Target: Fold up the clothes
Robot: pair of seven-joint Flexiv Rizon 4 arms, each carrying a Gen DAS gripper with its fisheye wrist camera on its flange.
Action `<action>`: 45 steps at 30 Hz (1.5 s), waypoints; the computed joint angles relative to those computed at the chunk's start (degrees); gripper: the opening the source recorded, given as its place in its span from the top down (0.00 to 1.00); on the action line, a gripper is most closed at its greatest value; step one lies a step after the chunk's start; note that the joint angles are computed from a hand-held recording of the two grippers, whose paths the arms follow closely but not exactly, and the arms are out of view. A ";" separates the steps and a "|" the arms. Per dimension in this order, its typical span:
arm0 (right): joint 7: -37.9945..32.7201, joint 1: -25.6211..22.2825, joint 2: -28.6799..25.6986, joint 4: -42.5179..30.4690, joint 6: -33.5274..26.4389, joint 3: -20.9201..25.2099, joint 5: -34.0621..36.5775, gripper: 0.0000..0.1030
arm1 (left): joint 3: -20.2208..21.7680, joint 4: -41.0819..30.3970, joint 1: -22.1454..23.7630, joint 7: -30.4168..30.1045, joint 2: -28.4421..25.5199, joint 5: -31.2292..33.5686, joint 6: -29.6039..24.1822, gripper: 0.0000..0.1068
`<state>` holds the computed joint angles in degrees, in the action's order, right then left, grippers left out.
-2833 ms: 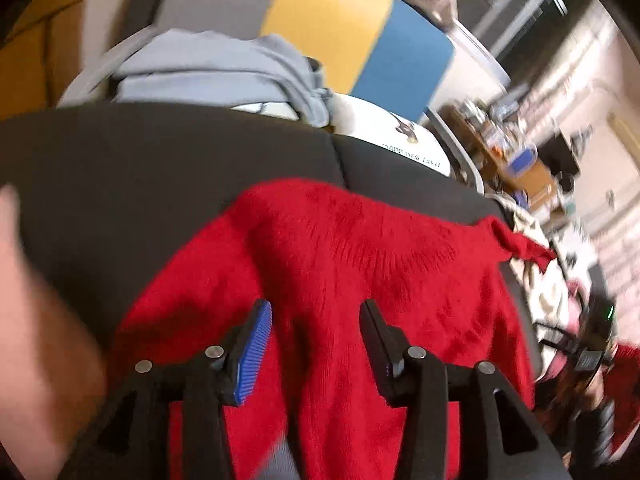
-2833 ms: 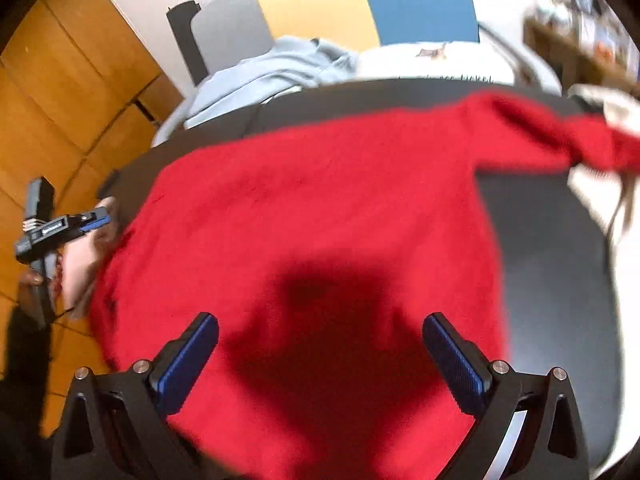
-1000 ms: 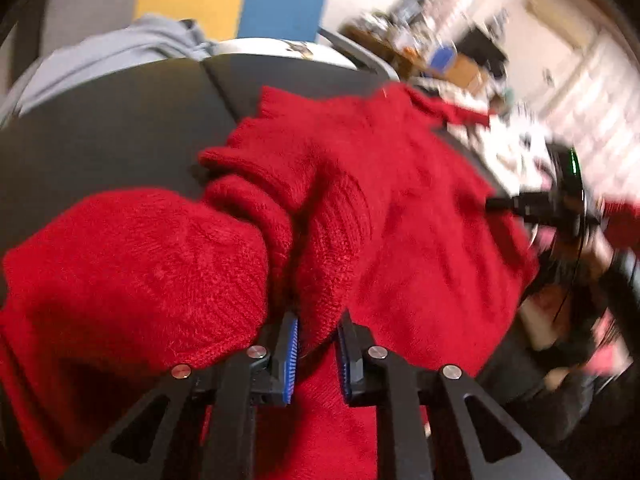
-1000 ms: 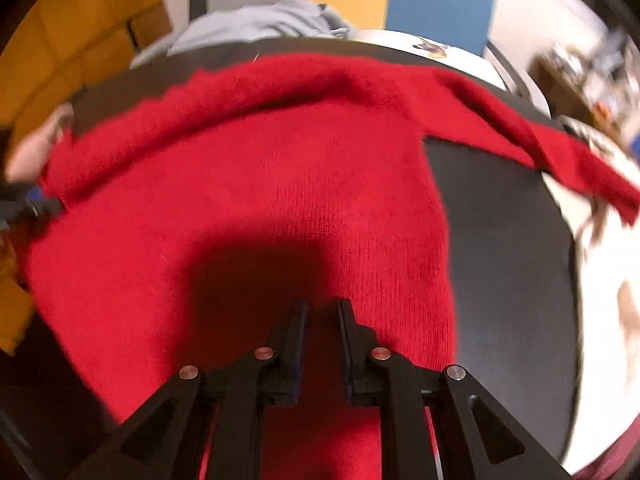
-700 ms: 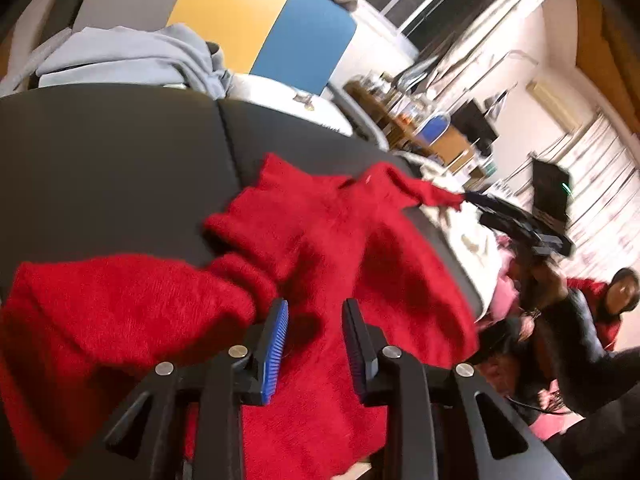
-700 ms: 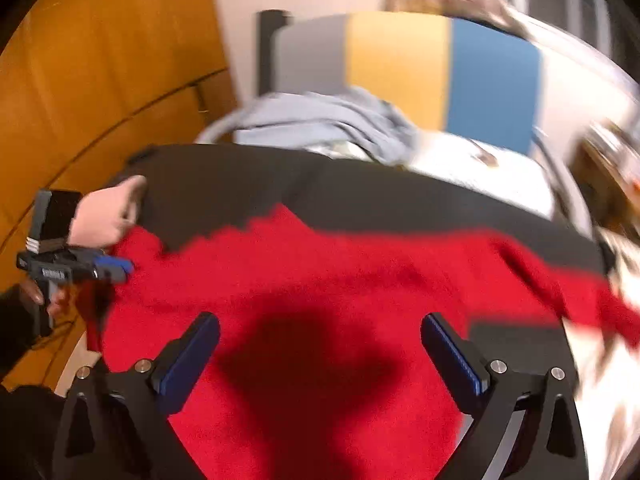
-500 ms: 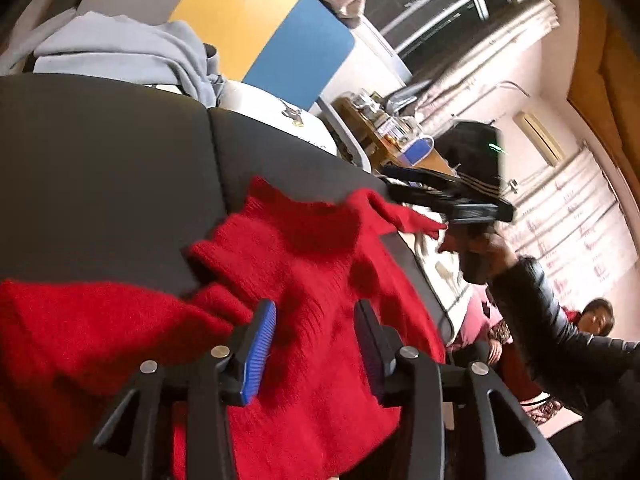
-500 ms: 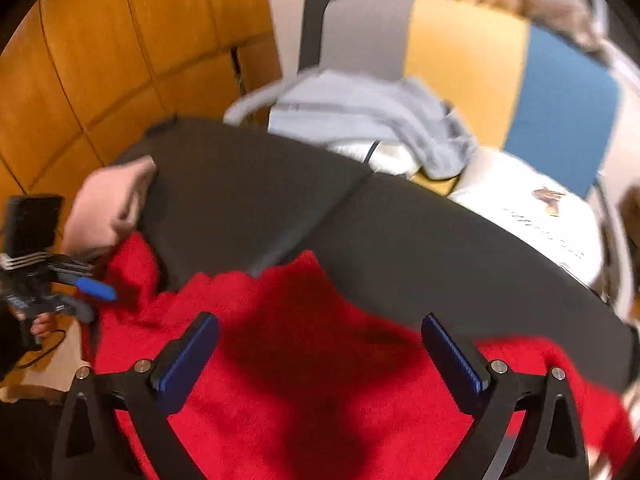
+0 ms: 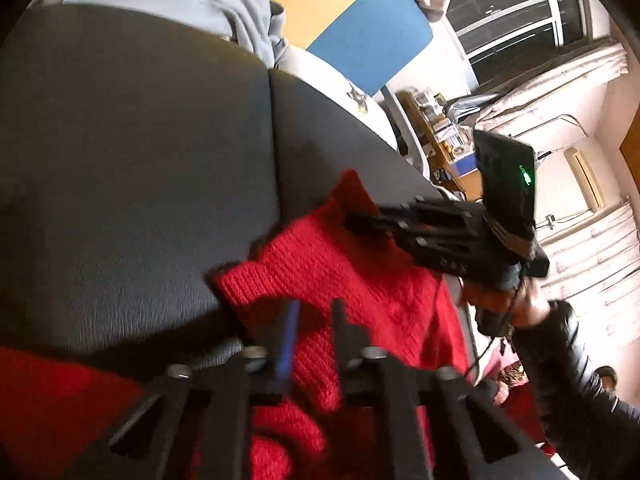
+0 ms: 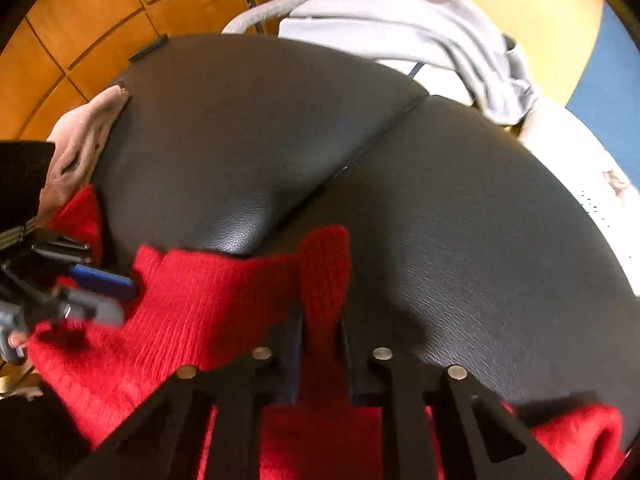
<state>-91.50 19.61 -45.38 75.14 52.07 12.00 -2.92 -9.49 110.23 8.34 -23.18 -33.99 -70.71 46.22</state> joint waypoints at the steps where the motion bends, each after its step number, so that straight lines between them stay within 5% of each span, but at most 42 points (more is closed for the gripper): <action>1: 0.59 0.07 1.51 2.59 2.74 -0.20 0.35 0.85 | -0.25 -0.13 -0.15 0.66 -0.06 -0.91 0.79 0.98; 5: 4.74 0.55 5.21 9.08 12.38 -1.67 0.09 0.86 | -1.17 -2.67 -0.86 2.81 -1.02 -4.48 4.04 1.00; 9: 10.95 0.85 7.09 11.51 19.34 -4.45 -2.00 0.86 | -1.70 -8.30 0.04 -2.64 -3.85 -2.01 2.14 1.00; 11: 13.08 0.64 7.80 12.53 21.26 -5.09 -3.39 0.86 | -2.37 -10.39 1.30 -4.98 -4.87 -2.18 0.46 0.82; 13: 14.83 0.53 8.53 14.20 23.54 -5.69 -4.76 0.86 | -1.30 -13.86 1.24 -10.07 -7.18 2.95 -0.94 0.71; 16: 16.59 0.03 7.90 15.00 23.71 -6.12 -6.89 0.86 | 1.61 -20.01 -0.85 -17.48 -11.03 14.78 0.70 0.70; 23: 16.59 -3.01 4.26 13.41 21.15 -2.86 -6.22 0.85 | 1.21 -36.37 -2.53 -23.36 -19.33 33.94 -8.84 0.57; 27: 15.89 -4.83 3.00 13.55 22.00 -0.72 -4.35 0.84 | 0.14 -38.94 -4.22 -23.15 -20.89 38.85 -7.53 0.63; 28: 15.75 -5.08 2.36 13.15 22.14 -0.33 -3.94 0.84 | 0.19 -37.47 -4.73 -22.54 -20.34 39.73 -4.92 0.80; 30: 15.63 -5.45 1.79 13.28 23.66 0.24 -3.05 0.83 | -0.52 -34.33 -4.83 -21.32 -19.14 40.27 -0.30 0.91; 38: 18.23 -2.19 2.81 13.16 31.39 -3.90 -5.33 0.84 | -7.94 -26.61 0.22 -16.46 -15.13 29.22 22.00 0.95; 42: 22.69 -0.39 -2.08 3.13 28.47 -8.13 -8.26 0.86 | -1.12 -39.59 -4.95 -25.00 -21.84 35.46 24.33 0.95; 45: 27.01 0.36 -7.52 -7.07 21.40 -10.14 -10.08 0.83 | 6.61 -49.07 -8.19 -34.15 -27.29 41.34 18.53 0.91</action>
<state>-64.49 19.98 -52.90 68.07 73.47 1.87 -13.01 -2.88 61.16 0.15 -57.33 -61.28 -29.37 64.75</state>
